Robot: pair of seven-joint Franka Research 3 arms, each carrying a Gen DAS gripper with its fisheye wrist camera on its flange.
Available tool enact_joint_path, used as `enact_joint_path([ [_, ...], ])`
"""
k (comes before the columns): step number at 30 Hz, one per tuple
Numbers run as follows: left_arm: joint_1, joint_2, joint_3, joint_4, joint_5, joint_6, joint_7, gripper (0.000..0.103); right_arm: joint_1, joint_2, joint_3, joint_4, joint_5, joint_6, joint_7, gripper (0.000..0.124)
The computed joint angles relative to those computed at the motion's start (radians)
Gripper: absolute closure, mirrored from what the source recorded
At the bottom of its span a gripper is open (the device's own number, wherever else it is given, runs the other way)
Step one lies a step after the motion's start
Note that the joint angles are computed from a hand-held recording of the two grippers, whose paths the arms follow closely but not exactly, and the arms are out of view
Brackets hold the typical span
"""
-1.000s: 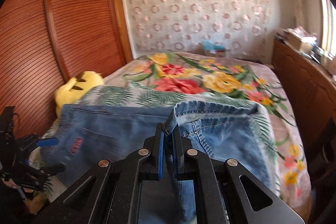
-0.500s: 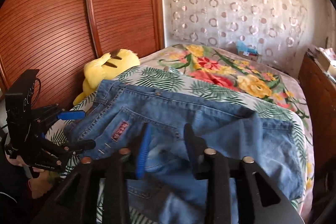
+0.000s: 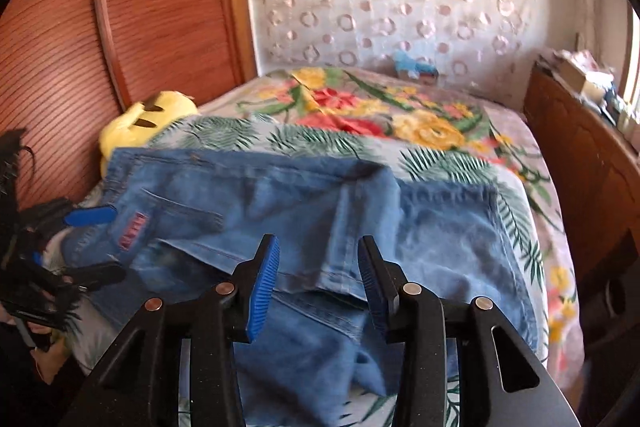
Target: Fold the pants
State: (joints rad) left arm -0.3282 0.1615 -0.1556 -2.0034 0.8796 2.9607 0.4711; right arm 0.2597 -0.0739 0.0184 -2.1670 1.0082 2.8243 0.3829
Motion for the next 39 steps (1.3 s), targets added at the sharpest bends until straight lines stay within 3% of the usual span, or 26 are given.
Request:
enact_joint_path([
  [5, 0.027, 0.061, -0.042, 0.047, -0.162, 0.019, 0.165, 0.038, -0.02, 0.066, 0.011, 0.058, -0.152, -0.01, 0.173, 0.077],
  [13, 0.006, 0.12, -0.05, 0.096, -0.333, -0.016, 0.338, 0.072, -0.058, 0.118, 0.018, 0.143, -0.196, -0.127, 0.28, 0.077],
  [14, 0.0, 0.116, -0.045, 0.09, -0.335, -0.007, 0.342, 0.08, -0.063, 0.127, 0.019, 0.157, -0.186, -0.147, 0.28, 0.083],
  [15, -0.004, 0.111, -0.041, 0.084, -0.338, -0.001, 0.345, 0.086, -0.067, 0.13, 0.02, 0.166, -0.176, -0.163, 0.286, 0.102],
  [18, -0.026, 0.087, -0.023, 0.065, -0.317, 0.01, 0.335, 0.095, -0.081, 0.131, 0.023, 0.186, -0.139, -0.215, 0.262, 0.118],
  [20, -0.053, 0.066, 0.009, 0.052, -0.264, 0.017, 0.285, 0.098, -0.081, 0.115, 0.028, 0.182, -0.095, -0.213, 0.215, 0.118],
  [26, -0.059, -0.05, 0.054, -0.035, -0.053, 0.078, 0.078, 0.101, -0.059, 0.044, 0.025, 0.161, 0.026, -0.21, 0.074, 0.119],
  [30, -0.017, -0.096, 0.025, -0.064, 0.034, 0.07, 0.009, 0.101, -0.024, -0.007, 0.022, 0.142, 0.074, -0.195, -0.011, 0.12],
  [32, 0.015, -0.097, 0.002, -0.075, 0.01, 0.087, 0.026, 0.101, -0.006, -0.027, 0.019, 0.125, 0.096, -0.18, -0.044, 0.12],
  [34, 0.042, -0.09, -0.026, -0.084, -0.086, 0.095, 0.099, 0.094, 0.007, -0.039, 0.013, 0.113, 0.103, -0.166, -0.066, 0.12],
  [36, 0.046, -0.073, -0.032, -0.075, -0.113, 0.081, 0.121, 0.077, 0.017, -0.046, 0.011, 0.098, 0.1, -0.146, -0.075, 0.12],
  [39, 0.054, -0.036, -0.044, -0.06, -0.181, 0.095, 0.194, 0.059, 0.019, -0.034, 0.001, 0.107, 0.104, -0.143, -0.079, 0.12],
])
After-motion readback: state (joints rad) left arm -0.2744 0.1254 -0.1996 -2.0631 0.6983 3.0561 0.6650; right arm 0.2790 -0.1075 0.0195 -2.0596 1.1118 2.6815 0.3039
